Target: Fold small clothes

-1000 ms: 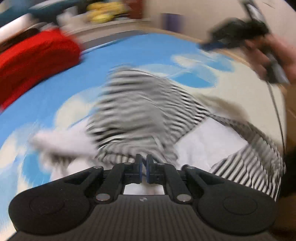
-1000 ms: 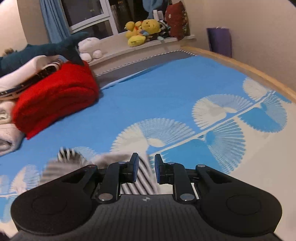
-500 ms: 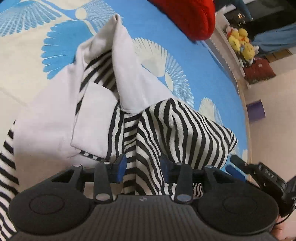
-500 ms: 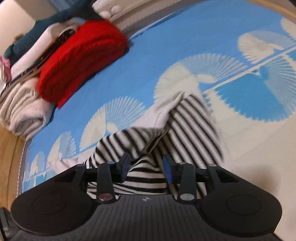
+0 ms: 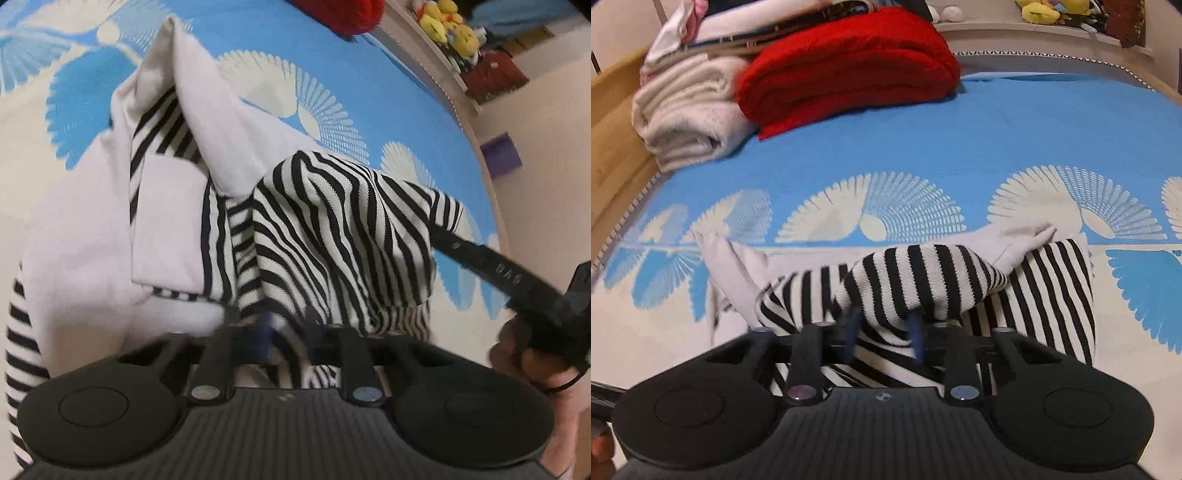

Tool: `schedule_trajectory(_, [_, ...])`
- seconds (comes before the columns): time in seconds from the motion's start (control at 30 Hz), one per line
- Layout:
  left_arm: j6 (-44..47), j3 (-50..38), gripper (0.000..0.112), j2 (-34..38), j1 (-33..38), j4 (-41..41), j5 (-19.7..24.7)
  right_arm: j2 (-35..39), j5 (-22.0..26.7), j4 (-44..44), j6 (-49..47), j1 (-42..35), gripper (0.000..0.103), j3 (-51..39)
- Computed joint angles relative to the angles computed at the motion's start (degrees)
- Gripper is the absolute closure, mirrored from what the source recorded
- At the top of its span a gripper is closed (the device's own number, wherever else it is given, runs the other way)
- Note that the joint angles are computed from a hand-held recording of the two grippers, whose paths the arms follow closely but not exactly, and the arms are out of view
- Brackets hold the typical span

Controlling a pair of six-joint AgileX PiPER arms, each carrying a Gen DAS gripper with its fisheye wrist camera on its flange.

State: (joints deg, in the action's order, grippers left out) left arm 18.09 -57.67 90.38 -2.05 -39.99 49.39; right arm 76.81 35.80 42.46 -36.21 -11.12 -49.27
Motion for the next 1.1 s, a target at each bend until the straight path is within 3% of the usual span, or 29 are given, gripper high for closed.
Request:
schedule_trajectory(0.03, [0.5, 0.1, 0.111, -0.6, -0.4, 0.3, -0.8, -0.1, 0.8, 2.4, -2.9, -1.2, 0.099, 0.2])
schedule_trajectory(0.07, [0.8, 0.7, 0.111, -1.8, -0.6, 0.0, -2.6, 0.1, 1.4, 4.7, -5.7, -2.5, 0.102, 0.6])
schedule_trajectory(0.2, [9.5, 3.9, 0.111, -10.3, -2.2, -2.9, -15.0, -2.4, 4.5, 18.0, -13.3, -10.6, 0.103, 2.7])
schedule_trajectory(0.27, [20.9, 7.8, 0.111, -15.6, -2.2, -11.9, -22.7, -4.6, 8.4, 24.6, -17.5, -16.5, 0.103, 3.5])
schedule_trajectory(0.33, [32.4, 10.6, 0.111, -20.4, -2.2, -21.2, -26.5, -7.3, 10.5, 27.5, -19.7, -21.1, 0.103, 4.8])
schedule_trajectory(0.4, [41.3, 11.6, 0.111, -22.9, -0.3, -25.1, -23.8, -8.5, 15.1, 28.9, -19.2, -26.9, 0.103, 5.4])
schedule_trajectory(0.47, [42.1, 9.7, 0.111, -20.6, 2.6, -19.8, -14.6, -9.2, 19.4, 23.0, -13.1, -31.2, 0.103, 3.9])
schedule_trajectory(0.57, [32.7, 4.1, 0.103, -13.1, 4.1, -2.6, 0.0, -4.6, 18.8, 5.8, -1.6, -29.5, 0.103, 2.0])
schedule_trajectory(0.63, [27.4, 2.7, 0.098, -9.6, 5.5, 2.2, 4.9, -1.0, 18.4, -4.5, 7.9, -28.8, 0.101, 2.0])
schedule_trajectory(0.7, [21.8, 2.1, 0.089, -9.0, 7.1, 2.6, 3.1, -0.5, 18.1, -6.7, 12.9, -30.1, 0.098, 1.4])
schedule_trajectory(0.73, [18.7, 1.8, 0.076, -8.2, 9.0, 0.1, 2.6, -0.6, 18.4, -4.4, 11.9, -31.1, 0.098, 0.8])
schedule_trajectory(0.8, [12.5, 1.2, 0.067, -6.1, 11.8, -4.6, 2.7, -1.1, 17.6, 1.7, 6.9, -31.5, 0.096, 0.8])
schedule_trajectory(0.87, [5.2, -0.1, 0.066, -3.4, 10.8, -4.6, 3.3, 0.0, 17.7, 3.8, 5.6, -30.8, 0.071, 0.3])
schedule_trajectory(0.9, [2.1, -0.6, 0.064, -2.1, 9.7, -3.6, 3.4, 1.1, 17.6, 3.4, 6.9, -29.5, 0.067, 0.1])
schedule_trajectory(1.03, [-3.7, -2.3, 0.061, 1.4, 6.7, -0.5, 3.9, 6.3, 17.4, -2.0, 13.7, -23.0, 0.064, -1.0])
schedule_trajectory(1.1, [-4.7, -1.8, 0.061, 1.7, 4.7, 1.2, 2.1, 6.0, 14.8, -4.3, 16.8, -19.8, 0.064, 0.2])
